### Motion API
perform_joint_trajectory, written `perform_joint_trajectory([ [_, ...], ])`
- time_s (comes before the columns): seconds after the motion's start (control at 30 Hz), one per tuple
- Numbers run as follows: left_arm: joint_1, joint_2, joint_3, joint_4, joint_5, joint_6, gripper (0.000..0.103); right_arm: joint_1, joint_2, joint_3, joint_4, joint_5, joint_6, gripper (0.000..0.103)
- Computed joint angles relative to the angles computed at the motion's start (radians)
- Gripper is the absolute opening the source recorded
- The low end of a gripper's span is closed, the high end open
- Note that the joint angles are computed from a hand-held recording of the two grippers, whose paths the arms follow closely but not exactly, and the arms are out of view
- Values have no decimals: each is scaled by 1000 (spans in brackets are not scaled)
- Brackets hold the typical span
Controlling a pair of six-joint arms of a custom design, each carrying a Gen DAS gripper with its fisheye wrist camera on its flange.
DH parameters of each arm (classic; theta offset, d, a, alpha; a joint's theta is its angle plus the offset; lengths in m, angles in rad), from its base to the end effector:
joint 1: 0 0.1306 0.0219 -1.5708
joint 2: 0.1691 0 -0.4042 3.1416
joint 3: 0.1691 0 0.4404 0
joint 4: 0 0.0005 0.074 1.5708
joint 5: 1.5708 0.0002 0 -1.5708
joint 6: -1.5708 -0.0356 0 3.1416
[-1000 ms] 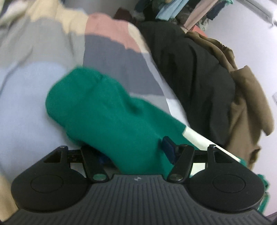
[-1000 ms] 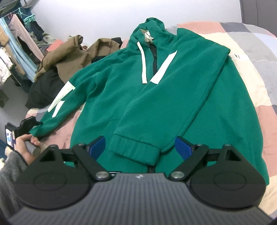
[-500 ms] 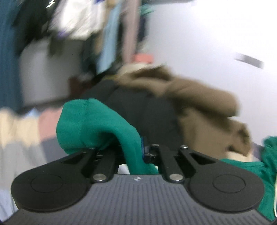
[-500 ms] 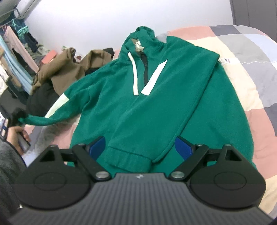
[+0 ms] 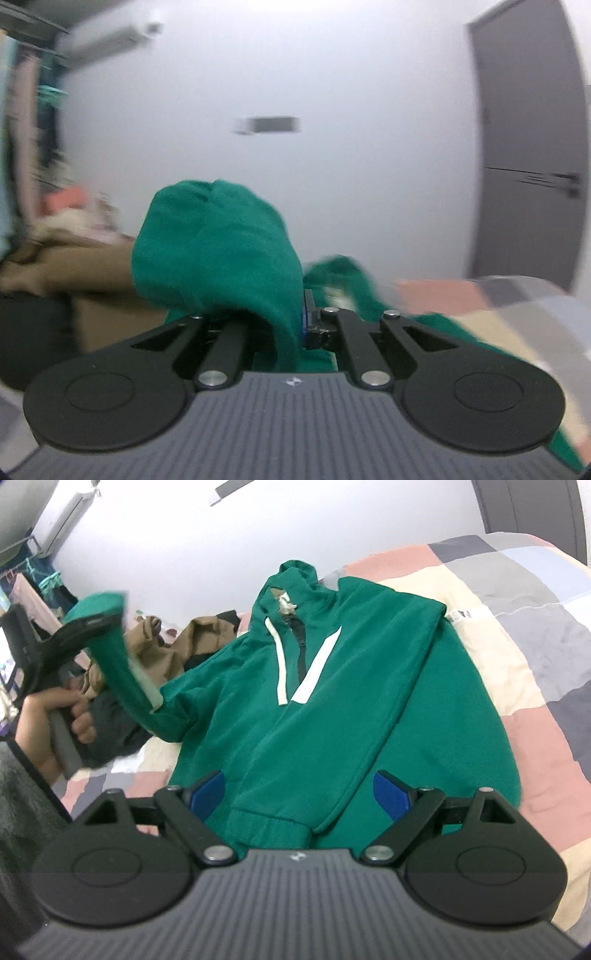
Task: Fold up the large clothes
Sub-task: 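Fold the held sleeve with the left gripper across the hoodie front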
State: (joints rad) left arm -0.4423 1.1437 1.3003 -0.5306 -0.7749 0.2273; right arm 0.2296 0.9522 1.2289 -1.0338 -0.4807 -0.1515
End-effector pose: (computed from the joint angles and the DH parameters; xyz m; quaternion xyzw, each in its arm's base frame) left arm 0.4138 -0.1690 0.5536 -0.1295 0.7834 0.1235 0.5952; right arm 0.3338 0.0944 0.5423 -0.1289 0.8876 0.2874 0.3360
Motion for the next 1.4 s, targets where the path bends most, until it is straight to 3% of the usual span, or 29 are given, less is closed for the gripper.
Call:
perform_joint_trajectory([
  [0.1,-25,65,18,0,110,28,8,-15,-3,-6,8,-6,-4,89],
  [0.4,-67,209,-22,10,449,238,8,-51,21,-16,26,-13,-7,89],
  [0.5,-71,222,-53,31,540,252,8,-39,37,-18,30,11,-6,89],
  [0.6,-91,205,-111,71,534,267,8,-38,60,-18,32,14,-7,89],
  [0.7,-80,169,-140,65,554,286,11,-36,73,-22,53,27,-6,89],
  [0.77,-84,136,-165,45,570,316,36,-36,72,-32,78,14,7,89],
  [0.8,-86,108,-183,36,585,333,55,-36,72,-35,88,12,15,89],
  [0.87,-103,59,-225,44,558,347,63,-30,72,-42,101,24,26,89],
  [0.9,-112,8,-245,12,541,353,68,-28,72,-45,107,21,34,89],
  [1.03,-112,-115,-331,-1,531,374,70,-20,67,-70,146,-4,50,89],
  [1.17,-84,-230,-412,-10,480,414,70,-12,81,-82,176,-18,-15,89],
  [1.27,-37,-289,-466,-5,431,455,70,3,98,-91,227,-29,-63,89],
  [1.4,66,-308,-514,22,450,536,70,46,130,-102,328,-11,-110,89],
])
